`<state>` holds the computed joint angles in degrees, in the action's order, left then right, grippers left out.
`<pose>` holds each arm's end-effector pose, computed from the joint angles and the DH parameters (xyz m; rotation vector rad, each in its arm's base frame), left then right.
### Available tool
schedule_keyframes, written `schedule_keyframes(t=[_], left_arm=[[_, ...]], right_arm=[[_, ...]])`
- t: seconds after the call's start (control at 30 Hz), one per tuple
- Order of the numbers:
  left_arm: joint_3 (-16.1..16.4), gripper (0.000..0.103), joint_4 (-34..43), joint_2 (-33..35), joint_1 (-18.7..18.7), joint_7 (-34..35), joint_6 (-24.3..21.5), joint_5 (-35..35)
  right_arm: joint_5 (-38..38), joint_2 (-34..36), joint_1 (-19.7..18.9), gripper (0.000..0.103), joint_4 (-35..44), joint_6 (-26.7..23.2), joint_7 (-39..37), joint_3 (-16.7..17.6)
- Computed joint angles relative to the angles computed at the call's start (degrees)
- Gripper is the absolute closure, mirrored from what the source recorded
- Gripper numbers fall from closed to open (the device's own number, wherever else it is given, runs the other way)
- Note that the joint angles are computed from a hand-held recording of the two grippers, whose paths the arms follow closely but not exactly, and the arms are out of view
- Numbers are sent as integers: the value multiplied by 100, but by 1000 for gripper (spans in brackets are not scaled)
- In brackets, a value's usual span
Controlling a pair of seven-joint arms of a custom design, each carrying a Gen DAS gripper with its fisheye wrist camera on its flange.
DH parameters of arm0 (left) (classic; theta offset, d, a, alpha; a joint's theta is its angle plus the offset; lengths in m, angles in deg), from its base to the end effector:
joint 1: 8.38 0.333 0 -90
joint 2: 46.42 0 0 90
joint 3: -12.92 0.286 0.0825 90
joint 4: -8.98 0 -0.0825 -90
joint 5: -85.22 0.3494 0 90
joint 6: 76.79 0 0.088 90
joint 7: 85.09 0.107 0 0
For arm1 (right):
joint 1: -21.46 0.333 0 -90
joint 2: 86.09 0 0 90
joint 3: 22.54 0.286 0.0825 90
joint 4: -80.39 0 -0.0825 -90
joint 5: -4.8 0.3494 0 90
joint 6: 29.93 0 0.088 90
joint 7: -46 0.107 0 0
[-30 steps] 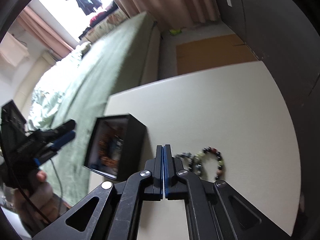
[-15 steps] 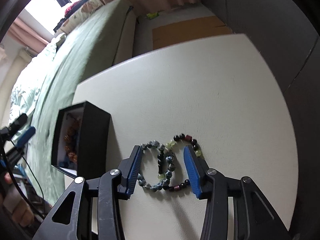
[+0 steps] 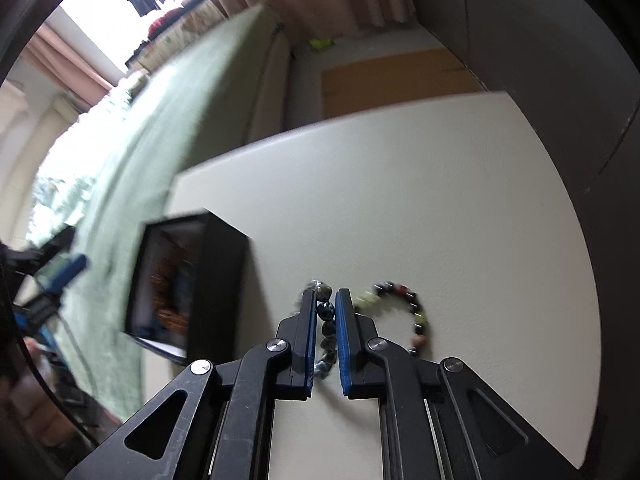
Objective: Organize jewelry
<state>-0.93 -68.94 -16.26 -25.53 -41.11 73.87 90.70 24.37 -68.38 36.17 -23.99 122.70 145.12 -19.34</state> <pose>0.6266 -0.3298 0.4976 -2.2868 1.7273 -1.1386 0.6078 0.1830 0.4159 -1.7043 1.9135 -0.0813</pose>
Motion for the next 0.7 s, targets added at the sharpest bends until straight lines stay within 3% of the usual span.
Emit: schedule_keyframes(t=[0.1,0.23,0.43,0.5,0.7], left_arm=[[7,48,-73,-48,21,-30,51,-17],[2,48,-129,-79,49,-46,100,-41],[-10,48,-195,-131,98,-18,103,-71],[-10,48,-224,-153,122,-8,116,-89],[-27,48,-365,-239,215,-11,197,-189]], right_arm=[[930,-177,-245,92,-157,456,-742,390],[1776,-302,-258,92,-203,1003,-1451,625],[3320,-174,-324,92,150,1247,-2842,1066],[3447,-96,-206,92,272,1209,-2982,1037],[2702,354,196,92,664,975,-2319,746]])
